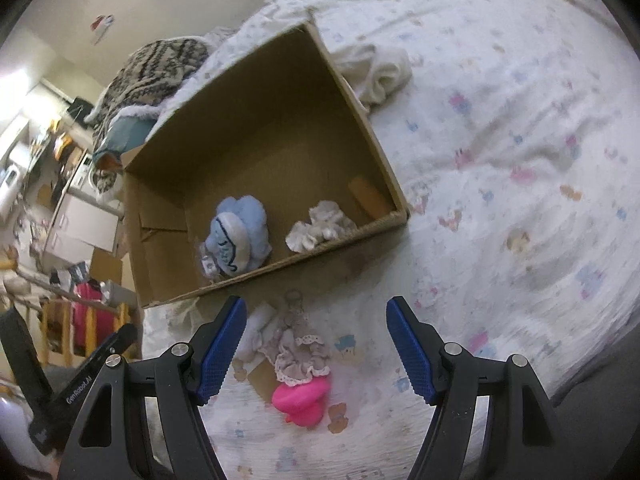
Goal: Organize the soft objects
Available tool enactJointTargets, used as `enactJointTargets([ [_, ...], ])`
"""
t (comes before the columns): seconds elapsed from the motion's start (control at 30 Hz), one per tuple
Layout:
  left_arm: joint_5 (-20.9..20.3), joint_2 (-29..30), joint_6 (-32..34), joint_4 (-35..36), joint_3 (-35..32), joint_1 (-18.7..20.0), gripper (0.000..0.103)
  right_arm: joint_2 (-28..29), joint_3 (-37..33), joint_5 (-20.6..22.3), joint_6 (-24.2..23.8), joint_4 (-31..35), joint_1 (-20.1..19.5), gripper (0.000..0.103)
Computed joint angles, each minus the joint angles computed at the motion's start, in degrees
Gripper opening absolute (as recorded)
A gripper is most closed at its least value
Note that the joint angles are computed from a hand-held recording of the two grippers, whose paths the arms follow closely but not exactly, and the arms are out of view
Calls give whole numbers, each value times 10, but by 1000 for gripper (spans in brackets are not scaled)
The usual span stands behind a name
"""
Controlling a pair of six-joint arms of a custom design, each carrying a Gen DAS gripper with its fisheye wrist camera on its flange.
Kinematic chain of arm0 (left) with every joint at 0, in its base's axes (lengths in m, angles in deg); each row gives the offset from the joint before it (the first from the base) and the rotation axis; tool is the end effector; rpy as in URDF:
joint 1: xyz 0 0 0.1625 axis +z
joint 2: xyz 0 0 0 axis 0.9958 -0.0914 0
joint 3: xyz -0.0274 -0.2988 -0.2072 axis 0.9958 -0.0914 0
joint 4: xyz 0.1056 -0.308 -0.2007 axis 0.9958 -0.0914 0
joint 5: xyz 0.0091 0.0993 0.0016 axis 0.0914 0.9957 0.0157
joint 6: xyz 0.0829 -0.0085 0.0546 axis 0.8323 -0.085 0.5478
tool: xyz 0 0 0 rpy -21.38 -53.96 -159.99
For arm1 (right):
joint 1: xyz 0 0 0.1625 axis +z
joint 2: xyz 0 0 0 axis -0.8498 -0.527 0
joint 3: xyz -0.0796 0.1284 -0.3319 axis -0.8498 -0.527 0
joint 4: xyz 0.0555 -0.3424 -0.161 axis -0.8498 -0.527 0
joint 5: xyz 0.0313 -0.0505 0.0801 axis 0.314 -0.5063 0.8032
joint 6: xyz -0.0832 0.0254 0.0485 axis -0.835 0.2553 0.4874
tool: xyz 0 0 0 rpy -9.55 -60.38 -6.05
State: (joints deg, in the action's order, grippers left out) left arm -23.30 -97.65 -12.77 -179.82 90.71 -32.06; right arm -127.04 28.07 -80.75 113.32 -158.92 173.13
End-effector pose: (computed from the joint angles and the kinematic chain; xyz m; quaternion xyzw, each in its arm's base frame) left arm -0.2092 -0.5852 0.2516 0.3000 0.9082 -0.1362 0.2581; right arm 0.2682 -0.4295 0.1697 -0.2892 -0.8571 0.3884 0.1760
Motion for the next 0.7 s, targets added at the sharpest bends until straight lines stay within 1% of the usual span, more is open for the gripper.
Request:
enactJointTargets([
  [0.07,-3,3,-9,8,-5,3,67,-2,7,27,6,-8,-12,77],
  [0.13,-4,7,-17,16,-9,5,67,-2,9,68,6,-6,-28,77],
  [0.2,-7,10,-22,22,-11,5,67,4,3,105,10,20,-44,77],
  [0.3,-13,12,-22,28,-12,6,67,21,-16,152,-2,45,-67,77],
  [0.4,-13,16,-18,29,-10,4,67,44,-52,164,-27,87,-77,76],
  [0.57,-11,18,-20,31,-11,4,67,78,-95,166,-57,118,-79,75],
  [0.63,-12,20,-24,35,-14,6,67,89,-113,158,-71,142,-73,62],
  [0.67,-13,21,-26,38,-15,7,67,94,-122,158,-73,154,-72,47],
  [0.7,-14,22,-27,41,-16,8,67,97,-125,159,-76,162,-72,35],
])
